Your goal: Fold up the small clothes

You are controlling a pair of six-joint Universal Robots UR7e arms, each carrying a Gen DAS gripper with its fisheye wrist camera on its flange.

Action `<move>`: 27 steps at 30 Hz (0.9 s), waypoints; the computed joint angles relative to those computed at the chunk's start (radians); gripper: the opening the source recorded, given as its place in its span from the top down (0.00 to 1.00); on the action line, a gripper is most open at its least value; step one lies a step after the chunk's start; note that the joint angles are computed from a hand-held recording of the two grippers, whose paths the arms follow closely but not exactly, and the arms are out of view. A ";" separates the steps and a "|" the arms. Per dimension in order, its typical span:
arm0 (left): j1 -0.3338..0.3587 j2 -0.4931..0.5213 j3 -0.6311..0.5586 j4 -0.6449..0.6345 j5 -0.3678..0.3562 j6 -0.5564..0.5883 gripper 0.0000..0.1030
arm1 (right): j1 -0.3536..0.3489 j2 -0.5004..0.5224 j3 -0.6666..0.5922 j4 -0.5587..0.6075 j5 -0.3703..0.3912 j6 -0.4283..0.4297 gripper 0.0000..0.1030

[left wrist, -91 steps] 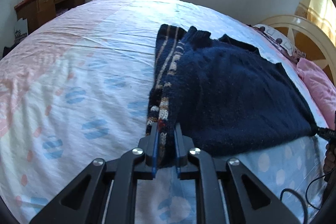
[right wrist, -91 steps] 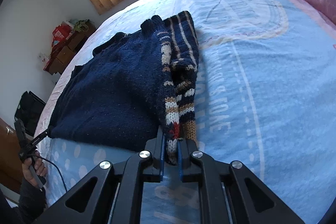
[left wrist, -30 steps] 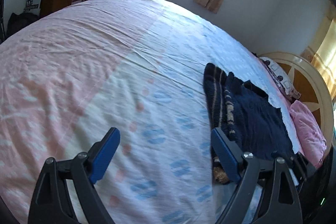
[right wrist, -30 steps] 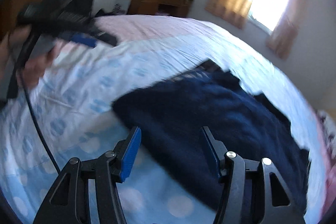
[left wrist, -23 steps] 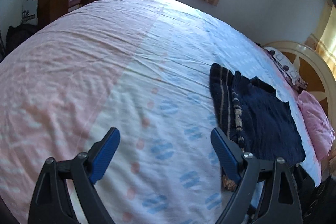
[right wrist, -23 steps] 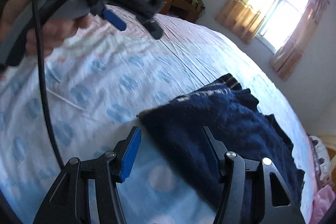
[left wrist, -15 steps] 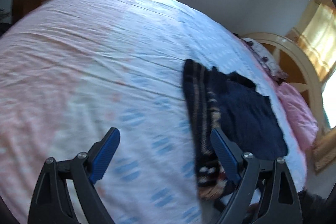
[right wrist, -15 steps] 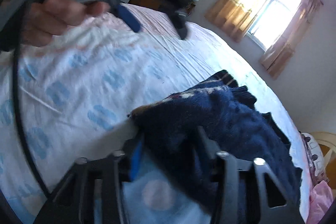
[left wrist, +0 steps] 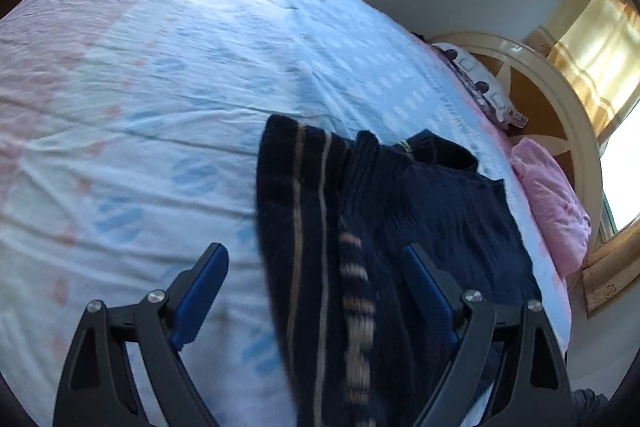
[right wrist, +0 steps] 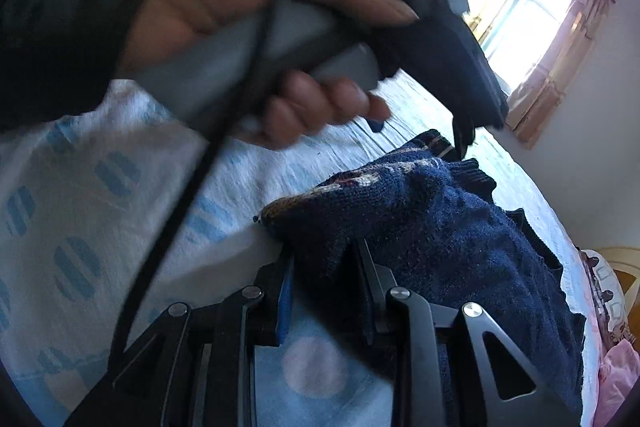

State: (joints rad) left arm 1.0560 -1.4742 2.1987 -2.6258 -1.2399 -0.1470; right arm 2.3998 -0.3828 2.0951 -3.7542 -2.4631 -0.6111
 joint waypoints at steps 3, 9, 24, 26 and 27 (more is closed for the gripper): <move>0.010 0.040 -0.018 -0.018 -0.001 0.015 0.19 | -0.005 -0.005 0.005 0.000 0.013 0.008 0.73; 0.029 0.067 -0.025 -0.040 -0.027 0.042 0.60 | -0.003 -0.005 0.012 -0.009 0.018 0.016 0.73; -0.065 0.008 0.012 -0.084 0.016 -0.021 0.87 | 0.001 -0.166 0.138 -0.048 0.055 0.035 0.91; -0.083 0.006 0.018 -0.103 0.020 -0.035 0.88 | 0.005 -0.181 0.156 -0.097 0.041 0.011 0.91; -0.092 0.007 0.020 -0.115 0.019 -0.043 0.88 | 0.006 -0.188 0.163 -0.114 0.036 0.004 0.91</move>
State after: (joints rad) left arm 0.9640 -1.4676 2.2186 -2.7409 -1.2209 -0.1899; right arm 2.4058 -0.5707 2.2580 -3.8682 -2.4276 -0.6074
